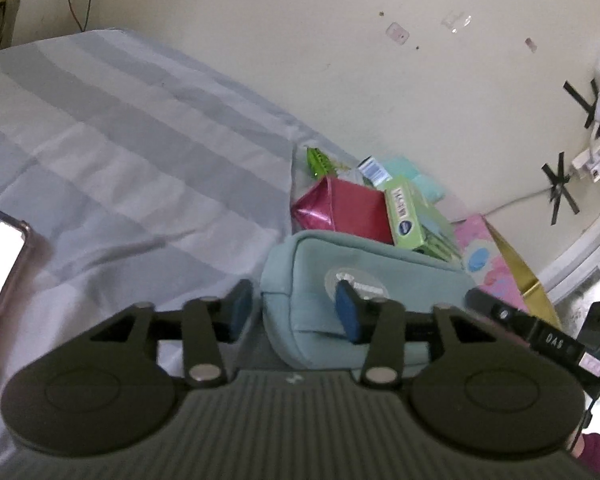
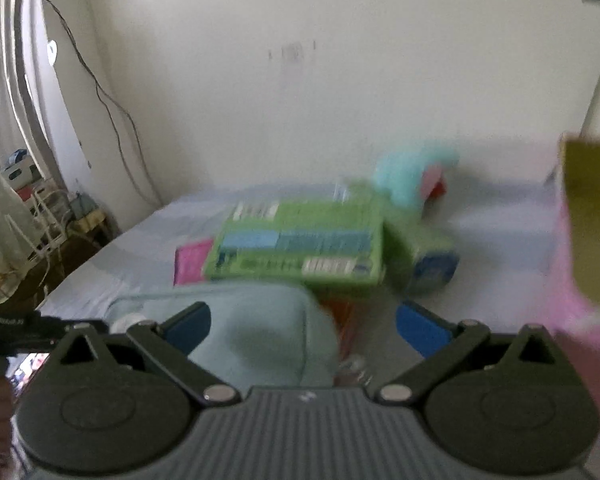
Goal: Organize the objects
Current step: 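Close the right gripper on the light teal zippered pouch, then carry the teal pouch with the right gripper and drop it into the pink tin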
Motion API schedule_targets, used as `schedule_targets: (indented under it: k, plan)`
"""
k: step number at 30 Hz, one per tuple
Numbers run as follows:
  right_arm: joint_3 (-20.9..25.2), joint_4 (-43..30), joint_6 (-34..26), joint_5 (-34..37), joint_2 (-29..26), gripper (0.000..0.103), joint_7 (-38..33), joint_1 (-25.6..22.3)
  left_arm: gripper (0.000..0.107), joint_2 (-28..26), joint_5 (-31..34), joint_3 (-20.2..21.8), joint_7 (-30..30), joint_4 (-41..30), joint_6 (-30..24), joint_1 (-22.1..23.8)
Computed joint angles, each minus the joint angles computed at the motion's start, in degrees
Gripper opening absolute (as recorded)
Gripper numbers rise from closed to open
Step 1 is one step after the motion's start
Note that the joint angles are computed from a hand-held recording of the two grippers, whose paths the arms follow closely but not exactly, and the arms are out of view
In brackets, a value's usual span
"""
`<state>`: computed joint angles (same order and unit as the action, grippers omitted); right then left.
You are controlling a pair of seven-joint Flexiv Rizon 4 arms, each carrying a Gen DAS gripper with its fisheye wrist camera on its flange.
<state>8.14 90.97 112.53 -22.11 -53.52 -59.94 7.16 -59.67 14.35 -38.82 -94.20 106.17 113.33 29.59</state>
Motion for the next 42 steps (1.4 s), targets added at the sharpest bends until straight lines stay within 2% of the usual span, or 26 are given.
schedule_targets:
  k: [3,4,5,6,10,15,19,22,26,31,36,37,38,39,40,42]
  plan:
    - [8.52,-0.35,-3.29,-4.63,-2.16,0.101,2.49,-6.11,0.056,2.97,-2.74,6.33,-0.85,-0.10,2.86,-5.90]
    - [9.13,-0.28,-2.72,-5.47,-2.69,0.101,3.89,-6.62,0.057,3.56,-3.19,7.99,-1.06,-0.34,3.23,-7.23]
    - [8.47,0.30,-1.58,-2.57,-2.33,0.101,1.95,-5.52,0.058,3.99,-3.42,9.41,-1.32,-0.28,3.74,-8.17]
    - [7.17,0.77,-0.96,-3.41,-2.01,0.099,3.17,-4.88,0.058,4.42,-3.74,10.53,-1.62,-0.34,3.87,-9.18]
    - [9.25,1.09,-0.19,-5.81,-2.42,0.087,4.89,-6.94,0.058,4.83,-3.44,12.61,-2.33,-0.85,4.06,-10.41]
    - [5.91,2.24,1.43,-5.15,-1.32,0.079,5.84,-4.52,0.058,5.80,-3.79,15.05,-2.46,-0.91,4.21,-12.19]
    - [4.59,2.84,2.46,-4.65,-0.73,0.067,6.37,-3.31,0.042,6.16,-2.88,15.29,-1.95,-0.61,4.38,-12.33]
    - [2.01,4.06,4.95,-2.34,0.16,0.060,5.92,-1.15,0.041,7.02,-4.09,17.19,-1.73,-0.32,4.66,-14.13]
    - [-2.30,6.19,9.39,1.78,1.78,0.056,3.46,2.87,0.039,8.04,-4.37,17.69,-2.01,0.54,5.29,-14.63]
    - [-6.88,8.98,14.39,9.05,4.25,0.054,-1.88,7.91,0.037,10.64,-7.35,22.00,-1.36,0.97,6.27,-19.94]
    - [-7.32,11.16,18.46,13.79,5.77,0.053,-3.87,7.37,0.037,11.71,-8.93,22.84,1.25,-0.71,5.97,-23.97]
    - [-7.38,11.70,19.56,14.64,6.07,0.049,-4.07,7.00,0.025,11.41,-7.68,20.85,2.40,-1.29,5.64,-23.02]
    - [-6.78,12.36,20.68,14.17,6.29,0.046,-3.87,5.95,0.022,11.24,-2.84,18.37,0.85,-2.83,3.10,-21.27]
    - [-6.19,13.09,21.60,13.55,6.60,0.043,-3.44,4.85,0.022,11.24,-1.14,17.31,0.73,-3.70,1.82,-21.11]
    - [-6.14,13.84,22.21,13.65,6.98,0.043,-3.31,4.36,0.022,11.33,-3.17,17.07,3.79,-3.90,2.01,-22.55]
    - [-8.17,15.00,22.83,17.56,7.79,0.043,-5.23,6.14,0.022,10.97,-4.50,19.28,6.55,-6.69,1.91,-26.97]
